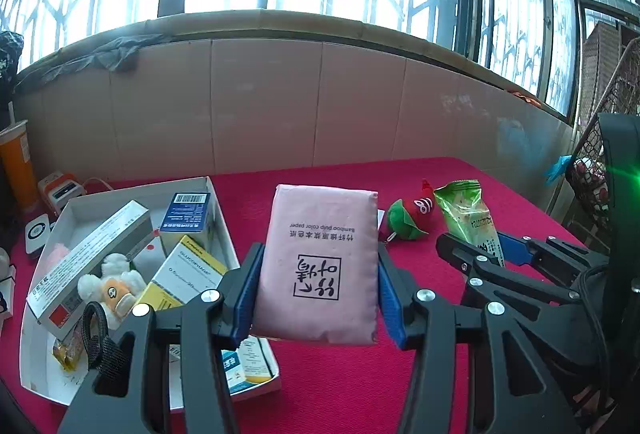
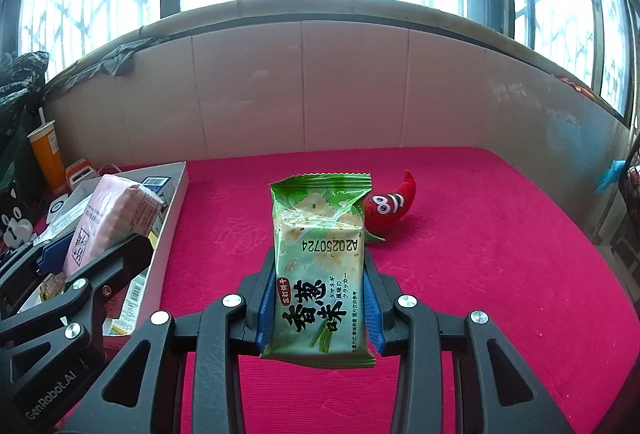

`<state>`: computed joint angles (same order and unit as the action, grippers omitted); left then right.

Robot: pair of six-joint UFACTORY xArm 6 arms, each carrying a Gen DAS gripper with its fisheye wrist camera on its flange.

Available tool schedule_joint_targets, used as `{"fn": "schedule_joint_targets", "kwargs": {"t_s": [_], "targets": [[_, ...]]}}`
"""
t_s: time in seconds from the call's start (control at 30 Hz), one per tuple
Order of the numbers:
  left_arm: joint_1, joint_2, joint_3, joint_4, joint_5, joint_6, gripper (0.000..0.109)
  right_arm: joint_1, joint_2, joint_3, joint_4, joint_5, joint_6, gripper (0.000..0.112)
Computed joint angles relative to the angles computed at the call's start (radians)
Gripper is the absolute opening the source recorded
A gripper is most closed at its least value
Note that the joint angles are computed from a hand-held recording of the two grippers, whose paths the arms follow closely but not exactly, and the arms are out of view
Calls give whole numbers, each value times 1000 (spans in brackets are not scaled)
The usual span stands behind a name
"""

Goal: Organize objects
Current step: 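Lift and carry the tissue pack and snack bag over the white tray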

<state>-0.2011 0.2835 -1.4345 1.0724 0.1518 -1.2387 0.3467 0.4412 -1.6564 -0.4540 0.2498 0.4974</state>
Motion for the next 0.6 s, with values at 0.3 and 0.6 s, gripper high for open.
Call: {"fn": "schedule_joint_targets", "kwargs": {"t_s": [0.3, 0.6], "targets": [[32, -27, 31, 42, -23, -56, 51, 25, 11, -27, -7, 25, -14, 40], [63, -57, 58, 114, -39, -139, 51, 45, 16, -34, -20, 34, -30, 40]]}}
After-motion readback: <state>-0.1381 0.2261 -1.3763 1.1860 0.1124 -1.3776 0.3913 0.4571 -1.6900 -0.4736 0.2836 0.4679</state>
